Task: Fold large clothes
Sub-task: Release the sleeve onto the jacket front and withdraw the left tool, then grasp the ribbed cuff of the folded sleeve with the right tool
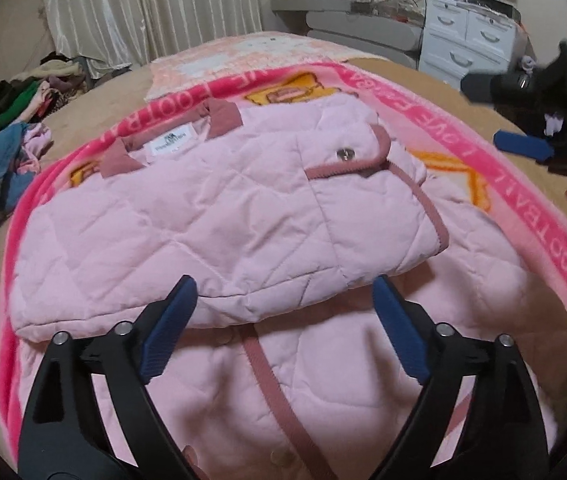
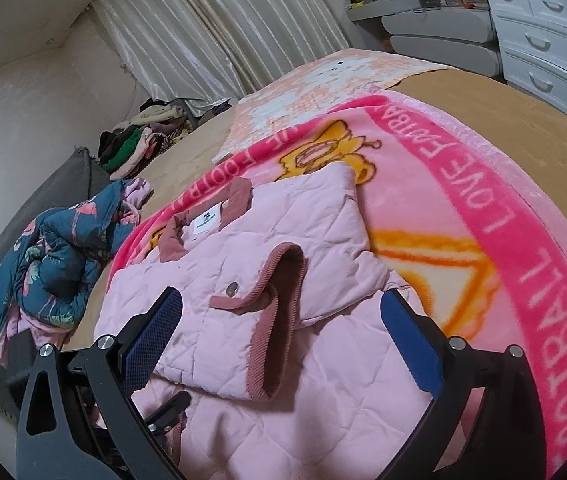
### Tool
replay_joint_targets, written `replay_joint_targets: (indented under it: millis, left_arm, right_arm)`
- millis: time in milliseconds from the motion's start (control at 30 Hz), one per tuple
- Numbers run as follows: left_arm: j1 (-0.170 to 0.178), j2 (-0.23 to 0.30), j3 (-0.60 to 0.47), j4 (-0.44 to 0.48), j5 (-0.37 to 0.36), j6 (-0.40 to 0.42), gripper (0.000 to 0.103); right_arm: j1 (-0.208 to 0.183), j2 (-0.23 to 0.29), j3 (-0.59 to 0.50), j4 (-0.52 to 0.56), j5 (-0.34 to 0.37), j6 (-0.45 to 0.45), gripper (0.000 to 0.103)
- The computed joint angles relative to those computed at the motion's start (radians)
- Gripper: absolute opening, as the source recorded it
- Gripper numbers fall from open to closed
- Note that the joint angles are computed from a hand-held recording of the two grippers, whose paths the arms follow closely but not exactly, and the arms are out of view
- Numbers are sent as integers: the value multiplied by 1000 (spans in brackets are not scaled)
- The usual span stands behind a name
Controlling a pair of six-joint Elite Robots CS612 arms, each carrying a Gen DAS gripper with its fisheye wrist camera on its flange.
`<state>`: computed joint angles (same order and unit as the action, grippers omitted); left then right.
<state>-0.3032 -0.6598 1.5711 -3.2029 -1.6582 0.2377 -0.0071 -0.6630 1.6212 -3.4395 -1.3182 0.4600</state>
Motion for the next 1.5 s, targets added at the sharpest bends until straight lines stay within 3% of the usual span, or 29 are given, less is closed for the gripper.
replay_joint_targets:
  millis: [67,300,767,1000,1300,1400,1433,1500]
  left_arm:
    - [1,-8,9,-22,15,-6,94]
    - [16,-19,14,-42,54,-37,94]
    - [108,-3,-42,-1,107,-226,94]
    - [151,14,-80,34,112,-334,94]
    - [173,43,-136,92,62,-393,94]
    - [174,49,-149,105,60,-401,94]
    - [175,50,-151,103,55,-405,94]
    - [176,52,-154,102,49,-409,94]
  right_arm:
    - [4,1,-2,2,1,-11,99]
    - [23,9,-21,41,3,-52,99]
    - [55,34,-66,133,5,-106,99]
    - [57,58,-95,187,32,-73,99]
    - [36,94,-122,223,143,19,99]
    - [38,103,-127,206,140,41,99]
    - [39,104,-127,200,132,45,97]
    - [40,103,-125,186,123,44,83]
